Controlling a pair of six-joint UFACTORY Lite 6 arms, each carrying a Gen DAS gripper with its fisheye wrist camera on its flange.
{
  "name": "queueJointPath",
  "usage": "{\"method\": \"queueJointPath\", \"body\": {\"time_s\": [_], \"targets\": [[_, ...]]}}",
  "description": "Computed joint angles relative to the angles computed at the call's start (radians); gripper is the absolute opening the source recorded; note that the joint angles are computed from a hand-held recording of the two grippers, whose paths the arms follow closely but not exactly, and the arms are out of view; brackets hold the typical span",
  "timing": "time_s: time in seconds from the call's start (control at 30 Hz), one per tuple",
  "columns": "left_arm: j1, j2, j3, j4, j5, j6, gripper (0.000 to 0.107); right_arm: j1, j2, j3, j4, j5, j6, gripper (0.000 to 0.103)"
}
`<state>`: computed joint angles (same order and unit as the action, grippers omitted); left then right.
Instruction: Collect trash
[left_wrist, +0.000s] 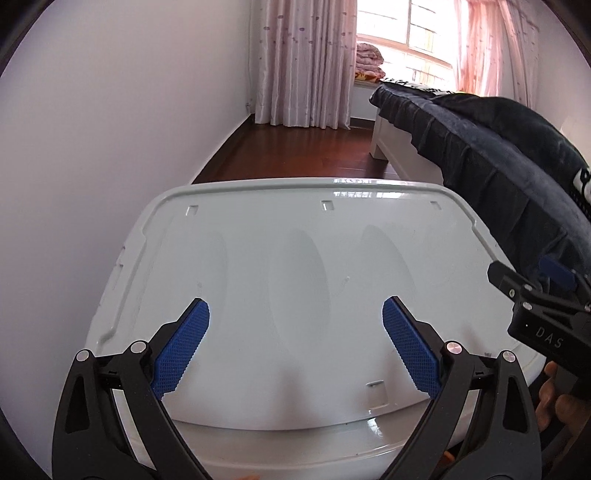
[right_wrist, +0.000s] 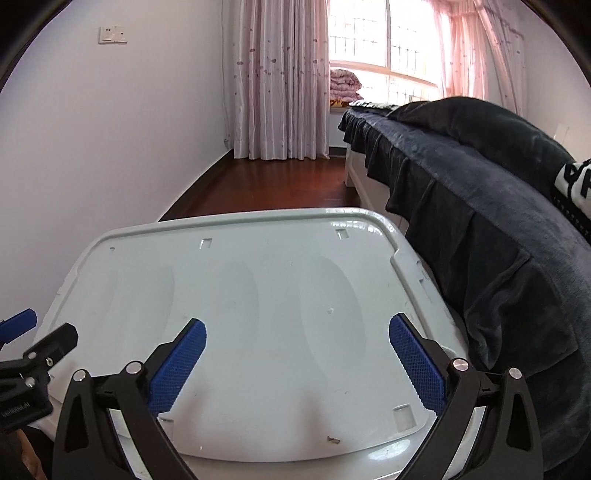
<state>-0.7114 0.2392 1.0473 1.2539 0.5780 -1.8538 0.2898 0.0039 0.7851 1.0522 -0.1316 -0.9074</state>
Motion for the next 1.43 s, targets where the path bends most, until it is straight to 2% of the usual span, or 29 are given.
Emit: {"method": "queueJointPath", "body": {"time_s": [0.23, 0.4, 0.67, 0.9, 1.13, 1.37, 1.43], "targets": [[0.004, 0.018, 0.008, -0.007, -0.022, 0.024, 0.093, -0.006, -0.009, -0.009, 0.027, 0.006, -0.013, 0.098], [0.005, 0.026, 0.013, -0.014, -0.019, 0.029, 0.093, -0.02, -0.011, -0.012, -0.05, 0.017, 0.064, 0.098], [0.002, 0.028, 0.011, -0.022, -0.01, 0.029, 0.093, -0.032, 0.005, 0.001, -0.055, 0.034, 0.054, 0.098], [0.011, 0.0, -0.029, 0.032, -0.062, -0.037, 0.093, -0.031, 0.009, -0.001, -0.075, 0.032, 0.072, 0.098], [0.009, 0.014, -0.019, 0.009, -0.054, -0.021, 0.093, -0.033, 0.027, 0.013, -0.01, 0.033, 0.012, 0.098], [0.058, -0.006, -0.046, -0.01, -0.119, -0.034, 0.093, -0.036, 0.027, 0.01, 0.034, 0.029, -0.023, 0.098], [0.06, -0.011, -0.053, -0.005, -0.11, -0.046, 0.093, -0.038, 0.027, 0.011, 0.02, 0.031, -0.009, 0.098]]}}
